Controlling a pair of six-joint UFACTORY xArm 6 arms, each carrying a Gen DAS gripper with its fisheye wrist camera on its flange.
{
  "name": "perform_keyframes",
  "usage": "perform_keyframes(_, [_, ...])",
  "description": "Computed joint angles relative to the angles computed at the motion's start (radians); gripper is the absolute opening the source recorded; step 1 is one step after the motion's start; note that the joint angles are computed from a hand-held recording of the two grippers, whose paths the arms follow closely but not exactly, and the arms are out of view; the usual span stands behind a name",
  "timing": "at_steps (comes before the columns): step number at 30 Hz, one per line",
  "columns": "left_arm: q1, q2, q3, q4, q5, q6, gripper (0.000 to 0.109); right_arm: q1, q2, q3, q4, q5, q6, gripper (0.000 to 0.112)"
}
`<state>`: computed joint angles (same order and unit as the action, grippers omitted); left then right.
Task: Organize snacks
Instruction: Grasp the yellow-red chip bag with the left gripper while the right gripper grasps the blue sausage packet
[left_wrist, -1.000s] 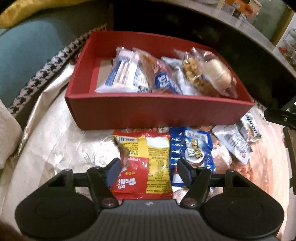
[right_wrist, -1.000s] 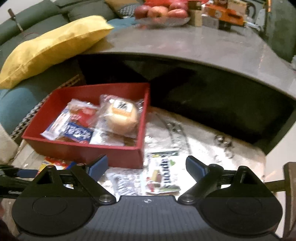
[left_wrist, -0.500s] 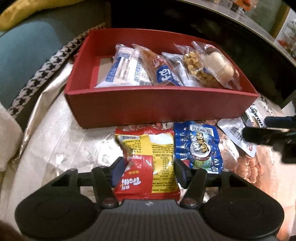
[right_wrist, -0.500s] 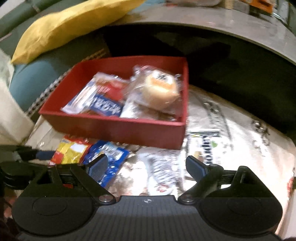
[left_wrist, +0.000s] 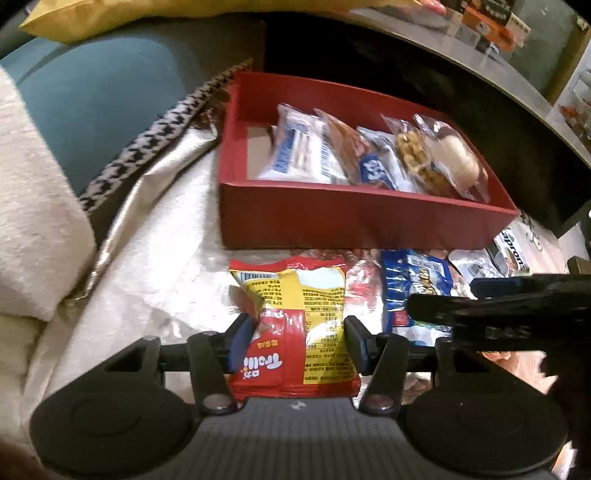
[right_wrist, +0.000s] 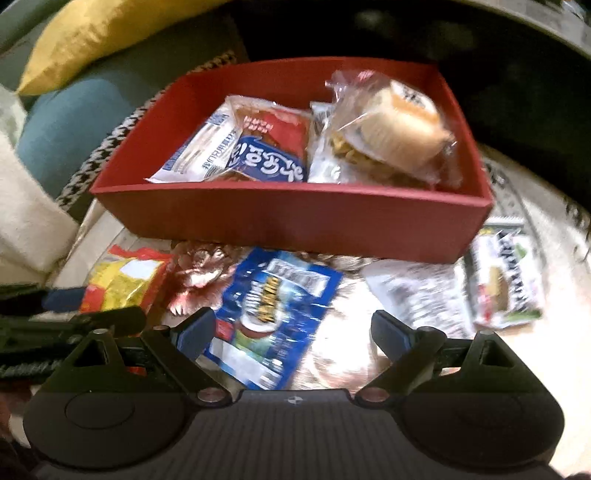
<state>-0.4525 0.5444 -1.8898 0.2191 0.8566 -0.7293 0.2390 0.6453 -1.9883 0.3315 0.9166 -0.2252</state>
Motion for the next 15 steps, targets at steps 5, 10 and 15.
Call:
perform_keyframes(5, [0.016, -0.053, 0.077, -0.020, -0.039, 0.005, 0.048, 0.057, 0.077, -0.108, -0.190, 0.016, 0.191, 0.093])
perform_keyframes(10, [0.020, -0.075, 0.105, -0.034, -0.061, 0.015, 0.048, 0.095, 0.095, -0.121, -0.324, -0.002, 0.285, 0.090])
perform_keyframes(15, [0.018, -0.084, 0.118, -0.052, -0.078, 0.048, 0.048, 0.091, 0.067, -0.095, -0.294, 0.009, 0.223, 0.079])
